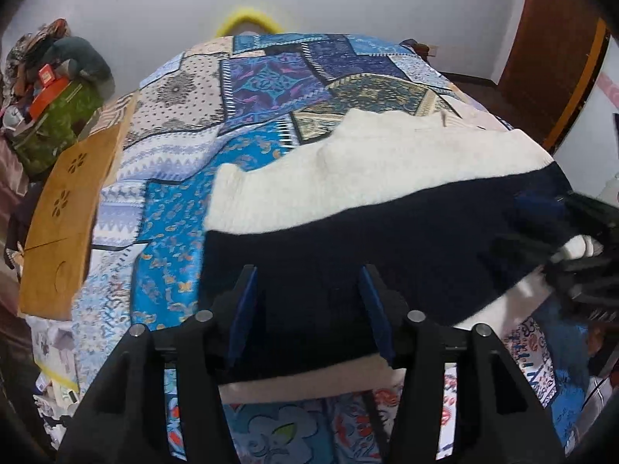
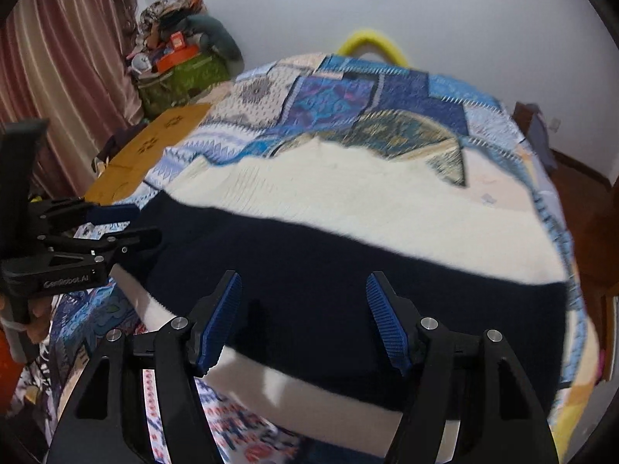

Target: Fold small clothes

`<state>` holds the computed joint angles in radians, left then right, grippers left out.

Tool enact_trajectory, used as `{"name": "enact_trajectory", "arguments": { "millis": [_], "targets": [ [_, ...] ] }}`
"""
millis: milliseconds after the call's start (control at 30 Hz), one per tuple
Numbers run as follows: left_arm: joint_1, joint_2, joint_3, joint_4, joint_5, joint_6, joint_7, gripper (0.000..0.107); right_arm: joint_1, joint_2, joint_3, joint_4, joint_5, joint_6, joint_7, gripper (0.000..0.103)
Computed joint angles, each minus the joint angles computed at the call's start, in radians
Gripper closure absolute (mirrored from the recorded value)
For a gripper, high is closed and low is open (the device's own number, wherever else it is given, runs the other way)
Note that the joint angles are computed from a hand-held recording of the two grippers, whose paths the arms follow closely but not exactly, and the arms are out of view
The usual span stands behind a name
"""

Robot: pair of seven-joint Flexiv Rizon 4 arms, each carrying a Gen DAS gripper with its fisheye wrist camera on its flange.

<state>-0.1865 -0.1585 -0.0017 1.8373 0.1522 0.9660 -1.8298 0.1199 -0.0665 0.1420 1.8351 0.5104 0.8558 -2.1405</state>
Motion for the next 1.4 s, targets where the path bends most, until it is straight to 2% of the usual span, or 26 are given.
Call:
{"name": "enact_trajectory", "arguments": {
  "millis": [100, 167, 267, 367, 433, 467, 600, 700, 933, 1267, 1333, 1400],
  "targets": [
    [-0.001, -0.021, -0.011, 0.002, -0.029, 0.012, 0.015, 0.050, 0.008, -0.014, 0.006, 0.004, -0.017, -0.006, 0.023, 0.040],
    [-0.013, -0.039, -0.005, -0.011, 0.000, 0.008, 0.001, 0.048, 0.010, -0.017, 0.008, 0.012, -0.024, 0.003, 0.025, 0.040],
    [-0.027, -0.046, 0.015, -0.014, 0.057, 0.028, -0.042, 0.034, 0.011, -0.023, 0.006, 0.023, -0.067, 0.007, 0.039, 0.040],
    [-0.013, -0.034, 0.016, 0.014, 0.032, 0.048, -0.030, 0.029, 0.003, -0.013, 0.003, 0.042, -0.091, 0.023, 0.036, 0.038],
    [-0.009, -0.024, 0.022, 0.027, 0.033, 0.051, -0.038, 0.023, -0.004, -0.001, -0.002, 0.062, -0.100, 0.043, 0.041, 0.031],
    [-0.008, -0.018, 0.026, 0.032, 0.044, 0.052, -0.049, 0.022, -0.010, 0.006, -0.006, 0.071, -0.101, 0.048, 0.039, 0.031],
    [-0.002, 0.009, 0.037, 0.060, 0.083, 0.055, -0.094, 0.021, -0.033, 0.029, -0.028, 0.102, -0.113, 0.059, 0.040, 0.030],
    [0.005, 0.030, 0.049, 0.083, 0.120, 0.054, -0.189, 0.021, -0.056, 0.039, -0.050, 0.117, -0.124, 0.060, 0.054, 0.025],
    [0.033, 0.076, 0.052, 0.119, 0.224, 0.011, -0.319, 0.021, -0.118, 0.079, -0.096, 0.129, -0.049, 0.018, 0.035, 0.024],
    [0.080, 0.174, 0.026, 0.197, 0.234, 0.067, -0.331, 0.022, -0.095, 0.128, -0.092, 0.169, -0.078, 0.070, 0.042, 0.024],
    [0.085, 0.195, 0.020, 0.224, 0.190, 0.099, -0.313, 0.022, -0.080, 0.138, -0.088, 0.168, -0.064, 0.077, 0.030, 0.024],
    [0.086, 0.202, 0.015, 0.253, 0.099, 0.122, -0.271, 0.022, -0.063, 0.148, -0.084, 0.165, -0.053, 0.079, 0.013, 0.024]
  ]
}}
